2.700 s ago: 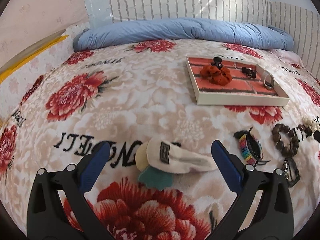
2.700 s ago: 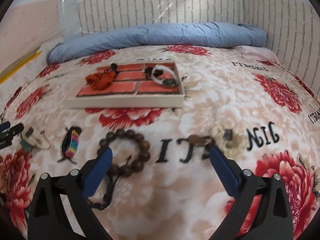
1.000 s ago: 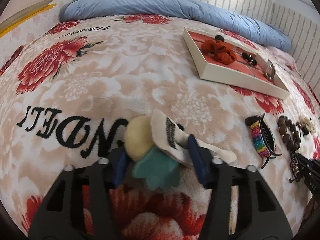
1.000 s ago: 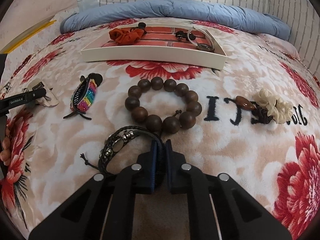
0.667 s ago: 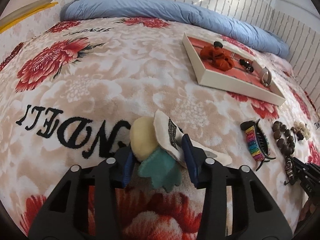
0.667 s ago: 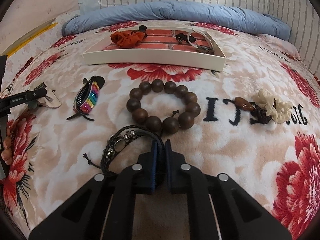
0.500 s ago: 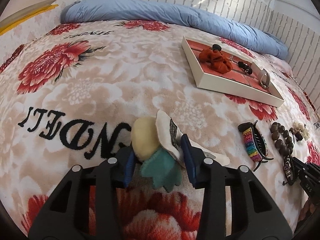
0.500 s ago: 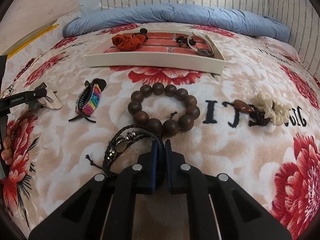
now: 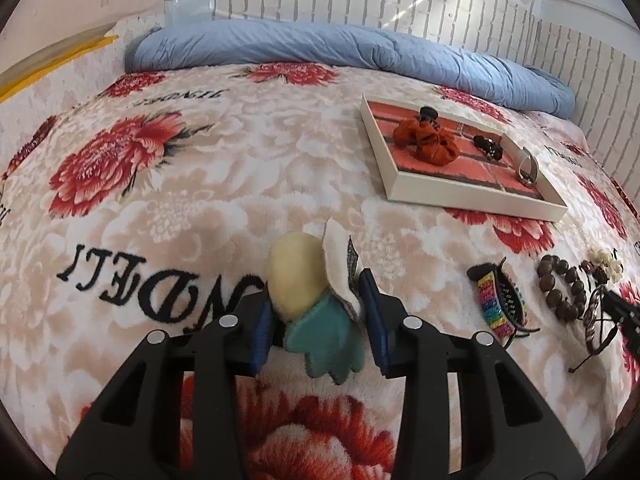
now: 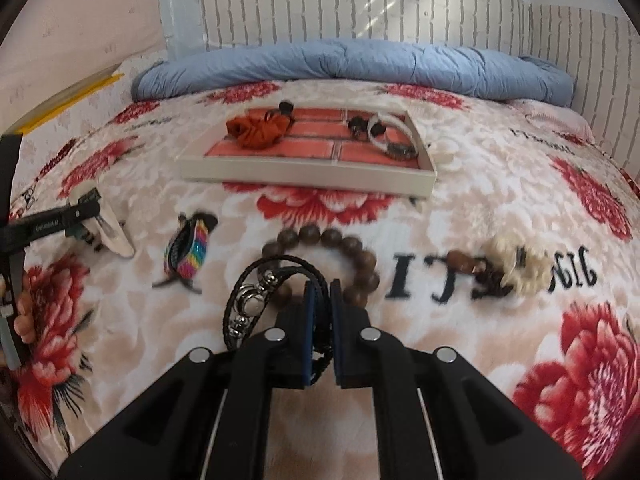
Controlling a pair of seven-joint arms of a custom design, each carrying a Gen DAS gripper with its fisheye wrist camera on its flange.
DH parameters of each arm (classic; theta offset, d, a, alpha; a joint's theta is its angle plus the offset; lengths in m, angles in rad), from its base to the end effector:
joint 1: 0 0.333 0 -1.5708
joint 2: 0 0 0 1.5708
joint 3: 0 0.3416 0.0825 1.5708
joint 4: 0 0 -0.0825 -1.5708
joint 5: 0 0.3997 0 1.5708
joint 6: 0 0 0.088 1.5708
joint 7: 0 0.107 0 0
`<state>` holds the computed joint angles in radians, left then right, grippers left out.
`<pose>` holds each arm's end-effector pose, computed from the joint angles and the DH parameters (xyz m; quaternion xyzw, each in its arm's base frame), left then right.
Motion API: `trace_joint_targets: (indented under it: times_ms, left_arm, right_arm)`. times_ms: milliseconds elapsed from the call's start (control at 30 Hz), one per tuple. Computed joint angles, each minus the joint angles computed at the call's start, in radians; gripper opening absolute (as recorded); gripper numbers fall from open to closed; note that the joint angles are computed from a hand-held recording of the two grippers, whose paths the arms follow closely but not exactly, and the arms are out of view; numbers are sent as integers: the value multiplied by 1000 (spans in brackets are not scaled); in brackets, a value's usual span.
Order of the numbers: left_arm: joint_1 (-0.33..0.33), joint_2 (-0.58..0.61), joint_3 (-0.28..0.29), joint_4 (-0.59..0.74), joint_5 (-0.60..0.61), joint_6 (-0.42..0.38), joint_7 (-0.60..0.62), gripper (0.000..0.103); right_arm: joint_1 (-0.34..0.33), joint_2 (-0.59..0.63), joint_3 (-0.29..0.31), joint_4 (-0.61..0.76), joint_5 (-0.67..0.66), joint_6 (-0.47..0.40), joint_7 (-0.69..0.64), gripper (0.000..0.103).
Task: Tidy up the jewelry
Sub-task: 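Carry the hair clip in left gripper and bracelet in right gripper over the tray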
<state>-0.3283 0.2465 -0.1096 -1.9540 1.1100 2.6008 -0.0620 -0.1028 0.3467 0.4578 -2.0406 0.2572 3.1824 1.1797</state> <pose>0.5836 -0.2889 0.4034 -0.7515 0.5347 -0.2541 0.2913 0.6363 0.1837 0.3951 -0.7604 0.5071 -0.2043 0.3504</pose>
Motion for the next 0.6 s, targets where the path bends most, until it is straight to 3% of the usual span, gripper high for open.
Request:
trace_joint_targets:
  times_ms: [233, 400, 600]
  left_arm:
    - [-12, 11, 1, 63, 29, -29, 23, 38]
    - [-30, 52, 4, 161, 47, -59, 69, 38]
    - [-59, 144, 28, 330, 18, -100, 162, 38]
  right_arm:
    - [33, 35, -38, 122, -5, -26, 14, 8]
    - [92, 79, -103, 238, -9, -59, 31, 8]
    - [207, 165, -235, 433, -50, -112, 92, 8]
